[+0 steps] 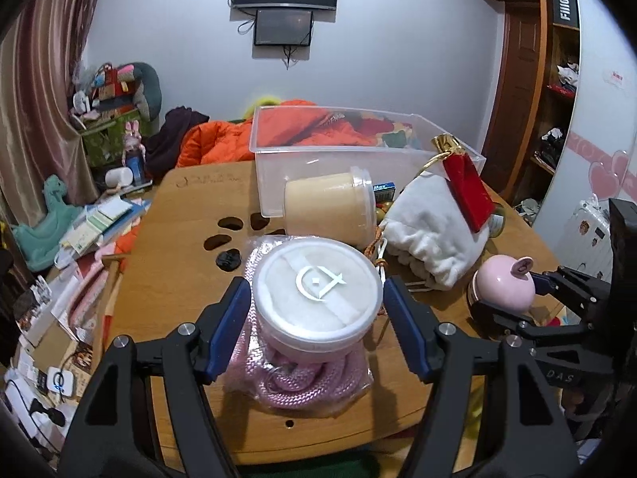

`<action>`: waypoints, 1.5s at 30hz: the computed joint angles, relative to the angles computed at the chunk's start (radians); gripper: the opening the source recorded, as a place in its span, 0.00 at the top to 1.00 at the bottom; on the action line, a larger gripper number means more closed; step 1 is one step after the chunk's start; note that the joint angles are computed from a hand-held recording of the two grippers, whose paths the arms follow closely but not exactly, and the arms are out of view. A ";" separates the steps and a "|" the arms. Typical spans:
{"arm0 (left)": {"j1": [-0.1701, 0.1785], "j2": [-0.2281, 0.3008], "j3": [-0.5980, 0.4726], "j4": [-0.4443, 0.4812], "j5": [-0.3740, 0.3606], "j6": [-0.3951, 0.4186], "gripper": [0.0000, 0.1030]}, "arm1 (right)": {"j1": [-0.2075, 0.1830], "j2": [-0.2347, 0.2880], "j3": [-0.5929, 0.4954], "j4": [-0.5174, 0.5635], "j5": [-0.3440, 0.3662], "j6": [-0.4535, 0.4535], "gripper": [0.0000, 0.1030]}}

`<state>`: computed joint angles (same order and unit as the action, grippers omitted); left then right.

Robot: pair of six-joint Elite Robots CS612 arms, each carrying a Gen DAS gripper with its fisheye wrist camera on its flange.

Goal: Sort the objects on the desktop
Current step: 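Carry the white-lidded jar in the left tool while the right carries the pink container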

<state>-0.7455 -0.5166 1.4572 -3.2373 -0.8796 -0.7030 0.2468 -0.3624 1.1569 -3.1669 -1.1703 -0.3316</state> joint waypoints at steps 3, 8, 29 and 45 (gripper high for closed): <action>0.000 -0.001 0.002 0.010 -0.002 -0.001 0.34 | -0.002 -0.001 0.005 -0.003 0.001 0.000 0.41; 0.011 0.010 -0.021 0.065 -0.021 -0.034 0.35 | -0.004 -0.001 0.007 -0.007 0.006 0.002 0.41; 0.009 -0.027 0.016 -0.026 0.050 -0.027 0.37 | -0.017 -0.044 0.040 -0.091 0.050 0.027 0.42; 0.046 -0.051 -0.043 -0.061 -0.018 0.104 0.37 | -0.021 -0.054 -0.051 -0.086 0.061 0.026 0.42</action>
